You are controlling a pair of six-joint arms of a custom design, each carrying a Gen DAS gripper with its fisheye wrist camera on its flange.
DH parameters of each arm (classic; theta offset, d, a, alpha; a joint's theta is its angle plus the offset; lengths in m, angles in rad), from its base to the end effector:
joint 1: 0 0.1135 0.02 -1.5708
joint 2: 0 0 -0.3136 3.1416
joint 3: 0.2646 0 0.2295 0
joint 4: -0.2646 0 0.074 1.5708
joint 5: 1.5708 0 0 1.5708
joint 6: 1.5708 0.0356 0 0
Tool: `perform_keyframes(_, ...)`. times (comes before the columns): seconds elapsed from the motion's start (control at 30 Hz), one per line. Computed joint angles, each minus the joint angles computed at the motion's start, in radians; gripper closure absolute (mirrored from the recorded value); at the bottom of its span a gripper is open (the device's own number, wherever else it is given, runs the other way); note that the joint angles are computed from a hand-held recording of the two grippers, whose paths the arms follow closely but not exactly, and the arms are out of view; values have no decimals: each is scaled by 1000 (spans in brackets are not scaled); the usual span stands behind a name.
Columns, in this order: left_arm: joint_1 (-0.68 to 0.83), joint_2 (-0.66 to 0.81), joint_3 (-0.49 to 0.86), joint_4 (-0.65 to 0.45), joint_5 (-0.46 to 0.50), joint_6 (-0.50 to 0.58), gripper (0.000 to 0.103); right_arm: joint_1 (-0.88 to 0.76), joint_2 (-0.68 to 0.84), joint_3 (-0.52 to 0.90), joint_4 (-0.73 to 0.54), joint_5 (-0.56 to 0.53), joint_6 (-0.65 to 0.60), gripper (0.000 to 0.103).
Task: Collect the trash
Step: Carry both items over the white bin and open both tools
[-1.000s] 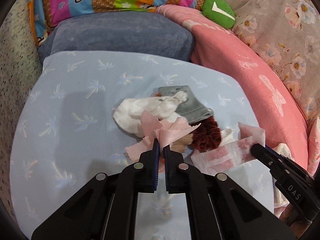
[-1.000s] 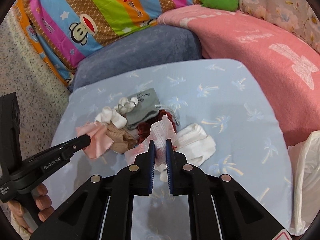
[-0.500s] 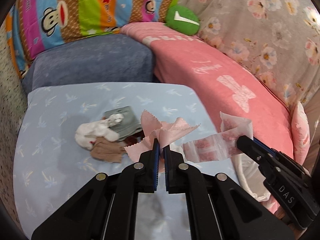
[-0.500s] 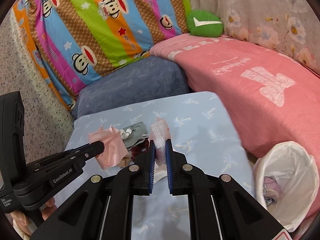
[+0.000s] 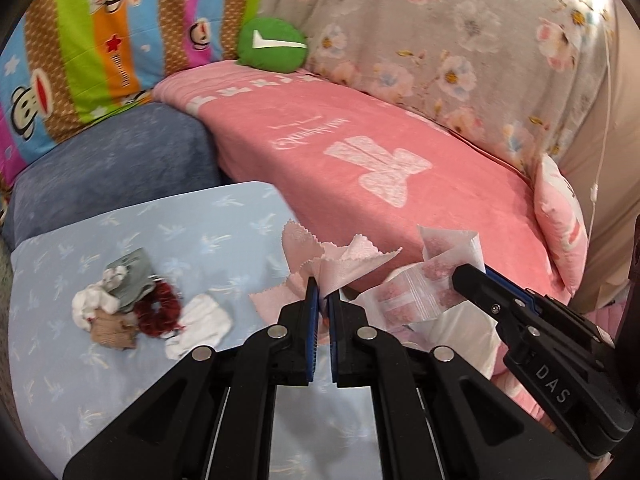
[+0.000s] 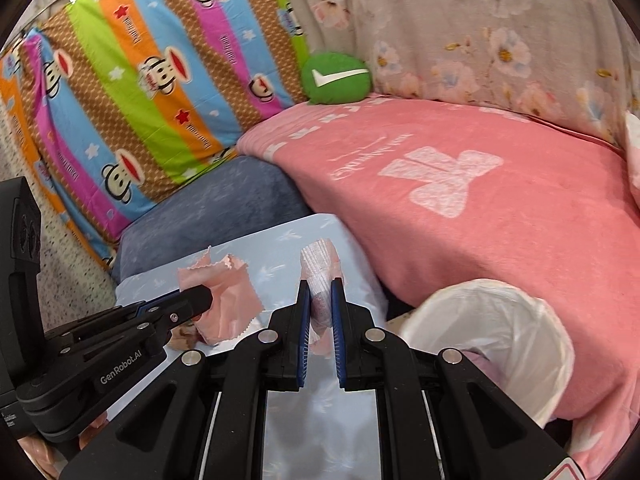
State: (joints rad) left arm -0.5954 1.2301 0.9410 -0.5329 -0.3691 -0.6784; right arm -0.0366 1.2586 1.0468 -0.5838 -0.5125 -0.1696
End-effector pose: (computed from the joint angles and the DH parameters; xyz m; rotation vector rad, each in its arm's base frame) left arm 0.1874 -0.1114 0.3249 -0.2668 2.3156 -0.1944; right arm 0.2268 0.0092 0.3490 -0.3946 2.2573 0.4981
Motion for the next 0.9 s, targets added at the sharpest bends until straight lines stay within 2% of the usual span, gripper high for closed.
perform_keyframes(0.3, -124, 190, 127, 47, 3, -2, 98, -297, 97, 56, -52, -112, -163, 93)
perform_keyframes(0.77, -206, 373, 271, 67, 15, 11, 97, -478, 217, 106, -51, -153, -243, 93)
perform_keyframes(0.83, -211, 391, 288, 67, 15, 14, 94, -488, 224, 106, -49, -152, -245, 93)
perform_keyframes(0.87, -212, 397, 297, 62, 14, 13, 84, -494, 229, 109, -49, -153, -247, 93)
perform_keyframes(0.9, -213, 400, 300, 59, 10, 10, 70, -498, 233, 110, -47, -153, -248, 92)
